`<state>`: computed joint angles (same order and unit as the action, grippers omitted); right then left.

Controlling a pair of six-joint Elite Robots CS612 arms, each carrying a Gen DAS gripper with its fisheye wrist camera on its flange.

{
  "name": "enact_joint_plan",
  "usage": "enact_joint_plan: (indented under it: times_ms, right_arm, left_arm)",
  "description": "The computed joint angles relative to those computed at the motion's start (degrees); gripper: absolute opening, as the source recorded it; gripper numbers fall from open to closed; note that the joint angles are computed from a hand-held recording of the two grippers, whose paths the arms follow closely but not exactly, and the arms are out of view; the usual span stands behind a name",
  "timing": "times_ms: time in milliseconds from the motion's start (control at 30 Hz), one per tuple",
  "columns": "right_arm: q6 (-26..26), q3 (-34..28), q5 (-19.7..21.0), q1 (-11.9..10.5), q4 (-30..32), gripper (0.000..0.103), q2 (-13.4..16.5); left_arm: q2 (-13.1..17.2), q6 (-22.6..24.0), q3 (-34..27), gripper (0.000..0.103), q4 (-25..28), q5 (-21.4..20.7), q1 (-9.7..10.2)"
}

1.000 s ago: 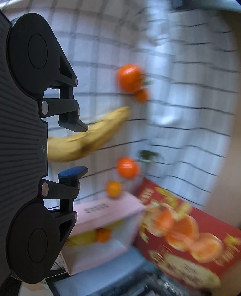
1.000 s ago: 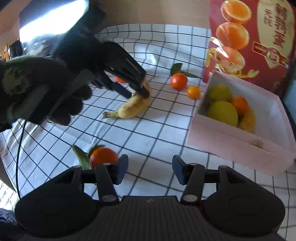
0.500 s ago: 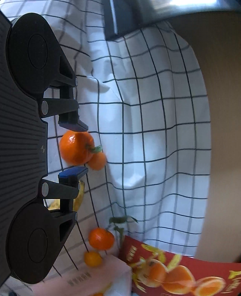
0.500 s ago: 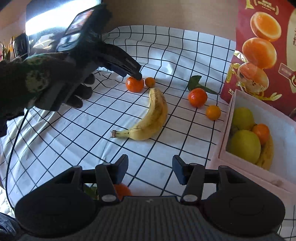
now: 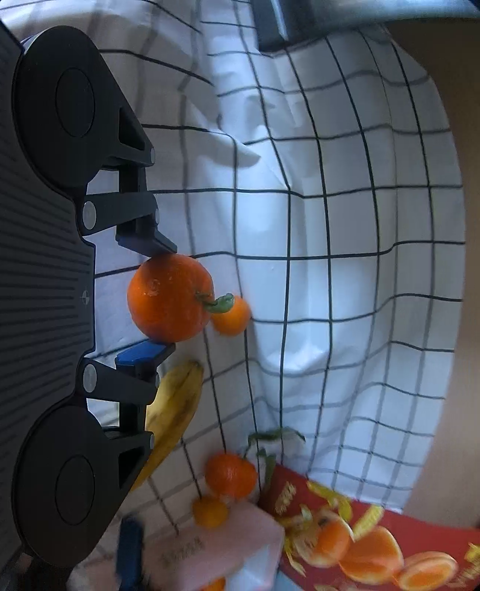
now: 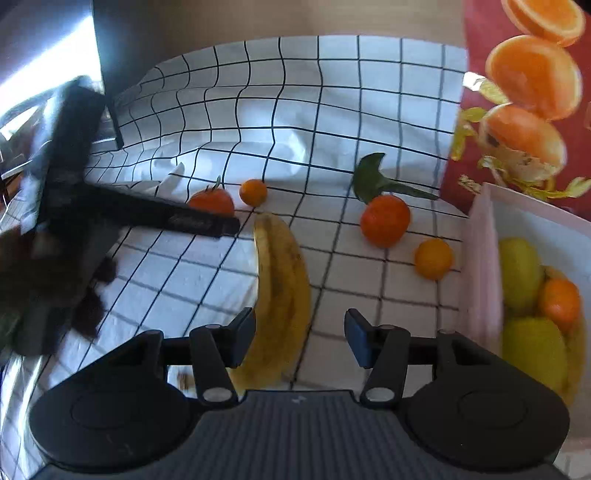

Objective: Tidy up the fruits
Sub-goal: 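Grasp the leafy tangerine with the left gripper while the right gripper grasps the banana, then carry the banana into the box and open the right gripper while the left gripper holds the tangerine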

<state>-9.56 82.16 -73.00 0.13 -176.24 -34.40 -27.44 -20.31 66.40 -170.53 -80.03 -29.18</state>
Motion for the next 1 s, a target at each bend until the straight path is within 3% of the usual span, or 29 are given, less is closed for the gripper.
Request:
enact_joint_plan:
  times_ms: [200, 267, 367, 500, 767, 1000]
  right_arm:
    - [0.0, -3.5, -1.2, 1.2, 3.5, 0.055, 2.1]
    - [0.4, -3.7, -1.2, 1.4, 2.5, 0.055, 2.6]
    - [-0.8, -4.1, -2.8, 1.8, 1.5, 0.039, 2.9]
    - [-3.1, -4.1, -0.9, 1.3, 4.1, 0.037, 2.3]
    - [-8.1, 1.9, 5.2, -0.8, -1.5, 0.036, -2.0]
    - [-10.1, 10.6, 10.7, -4.6, -8.2, 0.036, -7.7]
  left_arm:
    - [-5.7, -4.5, 11.7, 0.055, -8.8, -2.7, -1.00]
    - [-7.1, -6.0, 14.3, 0.055, -9.3, -3.4, -1.30]
    - [-8.9, -9.0, 17.5, 0.055, -8.6, -4.2, -1.69]
    - [-10.5, -10.2, 20.1, 0.054, -8.2, -2.5, -2.95]
    - [-12.4, -10.9, 22.3, 0.054, -8.5, -1.1, -5.31]
    - [-13.1, -8.6, 22.0, 0.054, -10.4, -1.4, -7.67]
